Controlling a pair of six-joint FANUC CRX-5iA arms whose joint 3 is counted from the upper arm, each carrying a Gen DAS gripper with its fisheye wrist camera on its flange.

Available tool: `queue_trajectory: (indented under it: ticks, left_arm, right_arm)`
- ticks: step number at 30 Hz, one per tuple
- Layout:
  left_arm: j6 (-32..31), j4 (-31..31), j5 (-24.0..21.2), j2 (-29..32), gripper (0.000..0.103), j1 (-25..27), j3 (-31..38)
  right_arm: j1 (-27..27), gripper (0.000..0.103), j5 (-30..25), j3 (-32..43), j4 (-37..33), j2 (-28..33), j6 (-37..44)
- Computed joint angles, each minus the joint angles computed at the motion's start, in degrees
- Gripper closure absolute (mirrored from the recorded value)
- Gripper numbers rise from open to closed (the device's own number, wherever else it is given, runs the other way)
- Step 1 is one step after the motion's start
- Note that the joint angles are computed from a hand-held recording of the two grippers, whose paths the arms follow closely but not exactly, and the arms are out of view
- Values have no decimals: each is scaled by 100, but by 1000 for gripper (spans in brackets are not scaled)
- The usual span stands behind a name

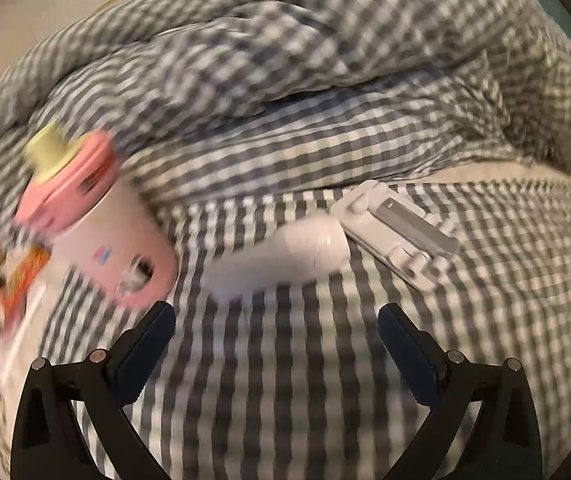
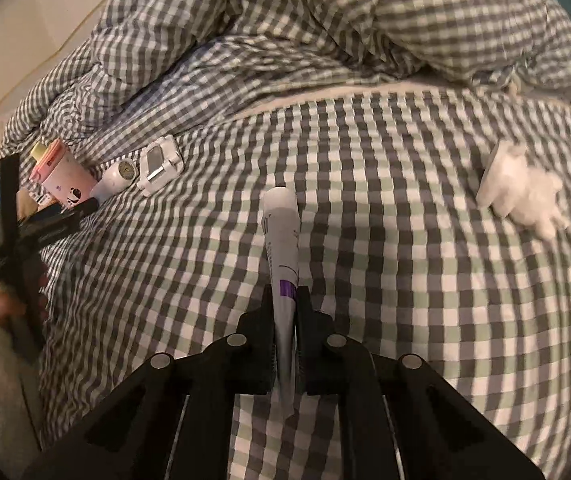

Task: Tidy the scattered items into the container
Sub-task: 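Grasp the white toothpaste tube with the right tool while the left grasps the white bottle, then carry tube and bottle over the cardboard box and open both tools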

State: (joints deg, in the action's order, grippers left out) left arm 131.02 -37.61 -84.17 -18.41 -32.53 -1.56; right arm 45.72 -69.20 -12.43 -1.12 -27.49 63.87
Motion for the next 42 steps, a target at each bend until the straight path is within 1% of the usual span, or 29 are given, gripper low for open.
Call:
queue_trajectory:
  ticks: [2, 3, 4, 5, 6, 7, 8, 9, 10, 11, 12, 13, 14, 16, 18, 19, 21, 24, 26, 29, 31, 32, 33, 34, 35, 39, 40, 41, 42]
  left_arm:
    - [-511, -338, -28, 262, 0, -75, 84]
    - [-813, -657, -86, 431, 0, -182, 112]
    - [-1016, -818, -127, 546, 0, -205, 113]
    - [-1166, -840, -73, 611, 0, -146, 75]
    - [-1237, -747, 79, 574, 0, -45, 1]
    - [-1219, -584, 339, 464, 0, 131, -116]
    - [-1228, -325, 518, 383, 0, 361, -189]
    - [-1286, 108, 719, 285, 0, 723, -283]
    - [-1409, 681, 1012, 121, 6, 1182, -457]
    - [-1506, 1170, 1300, -56, 17, 1555, -661]
    - [-1523, 1397, 1425, -146, 25, 1728, -769]
    - [-1445, 1410, 1410, -163, 41, 1731, -773]
    - [-1321, 1377, 1353, -165, 60, 1671, -741]
    - [-1185, 1290, 1186, -85, 68, 1482, -614]
    - [-1175, 1230, 982, 49, 69, 1279, -449]
    - [-1240, 1297, 951, 81, 70, 1268, -419]
    - [-1200, 1267, 896, 117, 71, 1181, -361]
    - [-1135, 1635, 999, -20, 71, 1310, -471]
    - [-948, 1682, 968, -130, 71, 1206, -512]
    - [-864, 1875, 925, -228, 71, 1167, -574]
    - [-985, 2352, 1097, -341, 70, 1415, -772]
    - [-949, 2452, 1116, -310, 64, 1412, -763]
    - [-926, 2467, 1132, -270, 55, 1432, -778]
    - [-791, 2346, 1026, -154, 32, 1414, -684]
    - [-596, 2237, 958, -83, 23, 1356, -607]
    - [-200, 2236, 1183, -32, 23, 1587, -599]
    - [-182, 2254, 1207, 15, 36, 1629, -574]
    - [-133, 2163, 1180, 62, 68, 1578, -518]
    - [-127, 2025, 1080, 156, 71, 1471, -407]
  right_arm:
    - [-39, 95, 87, -89, -77, -6, 45]
    - [-35, 95, 135, -134, -105, -15, 68]
    - [-12, 94, 184, -183, -100, -40, 69]
    - [18, 94, 231, -228, -91, -65, 83]
    - [45, 94, 280, -269, -74, -95, 92]
    - [55, 94, 321, -297, -69, -120, 98]
    - [46, 94, 343, -307, -95, -127, 119]
    - [7, 94, 361, -311, -145, -128, 155]
    - [-43, 94, 376, -311, -209, -126, 196]
    - [-80, 94, 390, -312, -260, -124, 221]
    - [-98, 94, 400, -313, -286, -125, 228]
    - [-99, 94, 404, -313, -288, -126, 226]
    - [-83, 94, 411, -322, -265, -135, 204]
    - [-21, 94, 410, -347, -176, -163, 120]
    - [44, 94, 382, -354, -99, -192, 45]
    - [52, 94, 353, -339, -109, -199, 33]
    - [87, 94, 334, -335, -94, -260, -24]
    - [181, 94, 286, -334, -3, -349, -139]
    - [202, 94, 243, -303, 7, -383, -169]
    - [203, 94, 188, -246, 21, -408, -194]
    - [208, 94, 175, -239, 38, -443, -208]
    - [206, 94, 171, -237, 38, -454, -208]
    - [206, 94, 163, -241, 39, -464, -213]
    - [190, 94, 150, -233, 19, -458, -194]
    - [179, 94, 142, -231, 13, -451, -185]
    - [99, 94, 108, -221, -32, -420, -120]
    - [67, 94, 98, -217, -60, -409, -96]
    - [56, 94, 94, -218, -61, -397, -98]
    - [60, 94, 91, -222, -51, -391, -111]
